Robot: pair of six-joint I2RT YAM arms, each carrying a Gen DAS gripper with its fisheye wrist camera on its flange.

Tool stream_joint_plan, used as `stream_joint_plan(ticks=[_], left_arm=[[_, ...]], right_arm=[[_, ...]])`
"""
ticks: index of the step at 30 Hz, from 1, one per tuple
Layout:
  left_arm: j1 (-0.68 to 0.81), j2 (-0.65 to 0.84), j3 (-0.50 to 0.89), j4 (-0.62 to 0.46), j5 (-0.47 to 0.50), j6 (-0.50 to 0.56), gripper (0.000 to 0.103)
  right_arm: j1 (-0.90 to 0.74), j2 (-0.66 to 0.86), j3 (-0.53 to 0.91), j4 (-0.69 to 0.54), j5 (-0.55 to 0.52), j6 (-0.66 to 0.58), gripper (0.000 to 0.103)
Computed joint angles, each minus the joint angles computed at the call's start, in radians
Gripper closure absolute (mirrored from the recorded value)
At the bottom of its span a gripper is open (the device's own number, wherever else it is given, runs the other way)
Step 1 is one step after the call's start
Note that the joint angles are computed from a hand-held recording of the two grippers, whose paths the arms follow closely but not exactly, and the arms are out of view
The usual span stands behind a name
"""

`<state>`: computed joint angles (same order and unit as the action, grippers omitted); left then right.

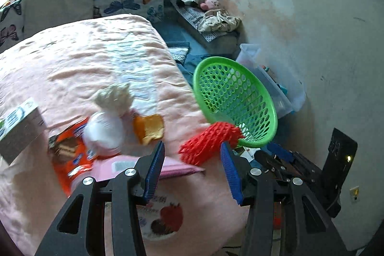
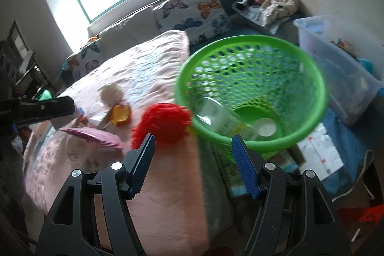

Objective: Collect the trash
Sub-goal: 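Grasp the red mesh net with the right tool while the left tool grasps the pink wrapper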

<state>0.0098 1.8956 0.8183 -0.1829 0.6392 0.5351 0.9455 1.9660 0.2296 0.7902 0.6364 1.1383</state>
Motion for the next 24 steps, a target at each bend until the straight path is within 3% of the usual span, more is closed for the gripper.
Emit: stream_joint_plan(ticks=[10,21,24], left_arm=[[0.194,0.074,-0.022,0.025,0.008,0.132,0.053],[0.261,0.142,-0.028,0.125,-0.033,0.213,0.049],[0.233,0.139,-0.036,0.175,-0.053,0.220,0.048]], right_arm=[[-0.141,0.115,0.196,-0.048,-0.108,-0.207,0.037],[-0.129,0.139,0.238,-0.081,-0.086,-0.215,0.062],[-0.118,0.115,0.219,-0.082,-0.072,-0.201,0.064]])
